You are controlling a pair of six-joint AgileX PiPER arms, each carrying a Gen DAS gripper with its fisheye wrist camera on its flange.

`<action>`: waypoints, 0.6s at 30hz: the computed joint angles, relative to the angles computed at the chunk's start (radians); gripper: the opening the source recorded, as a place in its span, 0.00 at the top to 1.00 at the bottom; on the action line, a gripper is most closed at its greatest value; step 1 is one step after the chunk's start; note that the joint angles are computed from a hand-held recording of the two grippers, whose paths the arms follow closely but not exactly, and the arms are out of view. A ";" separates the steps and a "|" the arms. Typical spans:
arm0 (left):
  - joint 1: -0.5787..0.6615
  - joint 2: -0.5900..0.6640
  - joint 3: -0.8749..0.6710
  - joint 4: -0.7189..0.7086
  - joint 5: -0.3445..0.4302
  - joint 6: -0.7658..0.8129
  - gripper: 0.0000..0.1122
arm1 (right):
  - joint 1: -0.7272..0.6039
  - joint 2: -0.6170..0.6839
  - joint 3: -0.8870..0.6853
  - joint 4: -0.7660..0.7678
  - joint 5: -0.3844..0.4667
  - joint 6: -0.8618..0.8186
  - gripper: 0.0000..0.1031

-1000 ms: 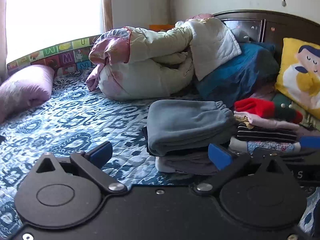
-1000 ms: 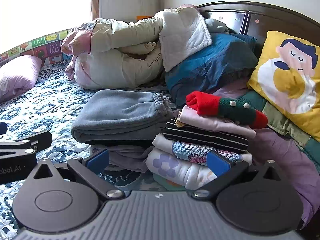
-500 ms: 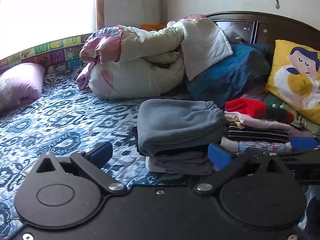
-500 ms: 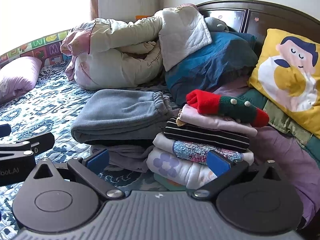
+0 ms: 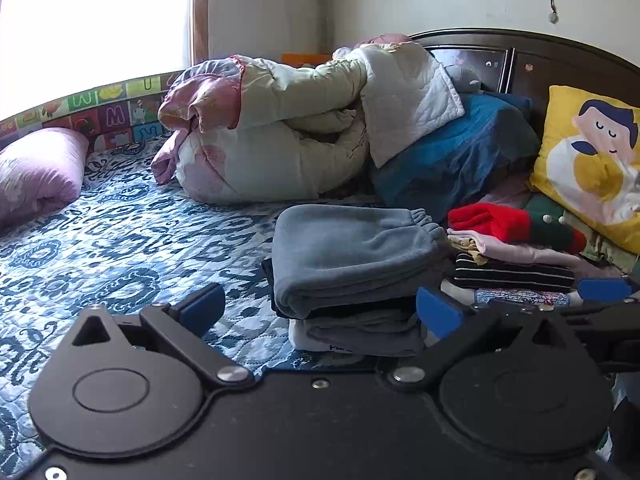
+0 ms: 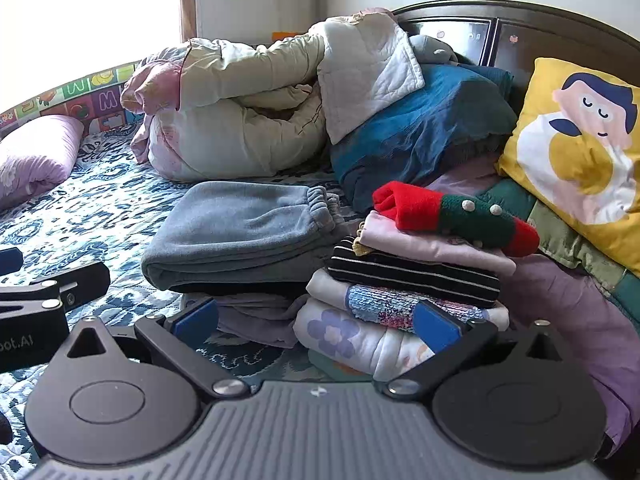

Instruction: Fold clothes

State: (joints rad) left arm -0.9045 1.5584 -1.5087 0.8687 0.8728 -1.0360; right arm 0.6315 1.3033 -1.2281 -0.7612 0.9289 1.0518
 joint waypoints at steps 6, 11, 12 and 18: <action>0.030 -0.009 0.054 0.020 -0.080 0.012 0.08 | -0.017 0.012 0.008 0.003 -0.026 0.000 0.00; 0.058 0.008 0.065 0.029 -0.110 -0.021 0.09 | -0.036 0.028 0.026 -0.003 -0.070 0.005 0.00; 0.068 0.015 0.066 0.027 -0.120 -0.022 0.09 | -0.038 0.034 0.028 -0.010 -0.077 0.009 0.00; 0.153 0.059 0.050 -0.079 -0.214 0.060 0.15 | -0.082 0.080 0.024 -0.011 -0.135 0.005 0.00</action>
State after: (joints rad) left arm -0.7518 1.6175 -1.4589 0.7893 0.6590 -0.9755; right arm 0.5491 1.3833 -1.2039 -0.7726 0.7938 1.0570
